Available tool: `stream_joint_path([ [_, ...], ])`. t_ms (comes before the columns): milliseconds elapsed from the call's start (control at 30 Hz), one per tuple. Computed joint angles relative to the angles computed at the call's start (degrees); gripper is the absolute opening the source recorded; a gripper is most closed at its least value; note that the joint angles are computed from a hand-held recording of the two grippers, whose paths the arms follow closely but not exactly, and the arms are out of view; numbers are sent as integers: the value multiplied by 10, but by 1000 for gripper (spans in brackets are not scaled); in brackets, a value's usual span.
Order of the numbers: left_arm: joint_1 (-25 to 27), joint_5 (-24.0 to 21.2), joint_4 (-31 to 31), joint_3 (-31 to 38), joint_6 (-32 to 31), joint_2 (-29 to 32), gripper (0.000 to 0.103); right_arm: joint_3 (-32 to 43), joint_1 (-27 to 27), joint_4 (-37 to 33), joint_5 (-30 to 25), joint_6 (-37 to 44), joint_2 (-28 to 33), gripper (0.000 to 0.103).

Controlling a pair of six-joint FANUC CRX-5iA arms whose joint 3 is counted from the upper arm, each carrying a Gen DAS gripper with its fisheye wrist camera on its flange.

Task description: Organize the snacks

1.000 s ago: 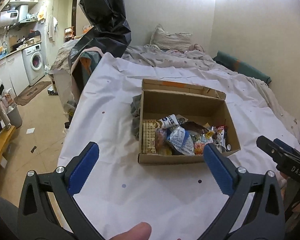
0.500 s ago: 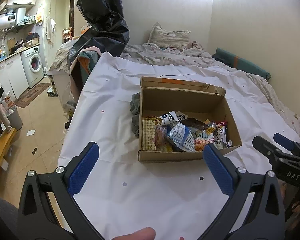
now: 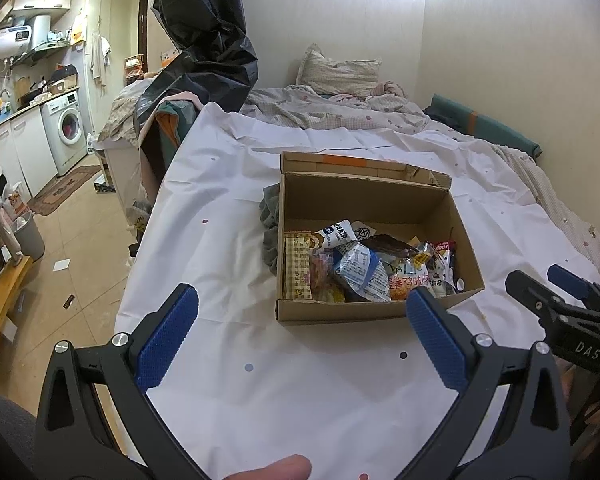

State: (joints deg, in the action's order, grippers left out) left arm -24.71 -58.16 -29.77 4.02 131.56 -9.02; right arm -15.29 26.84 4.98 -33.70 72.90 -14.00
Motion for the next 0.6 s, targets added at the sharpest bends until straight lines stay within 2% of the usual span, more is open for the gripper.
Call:
stream_joint_path([
  [600,0,1,-1,-1,2,-1,103,-3,2,7,2,-4,-2,103],
])
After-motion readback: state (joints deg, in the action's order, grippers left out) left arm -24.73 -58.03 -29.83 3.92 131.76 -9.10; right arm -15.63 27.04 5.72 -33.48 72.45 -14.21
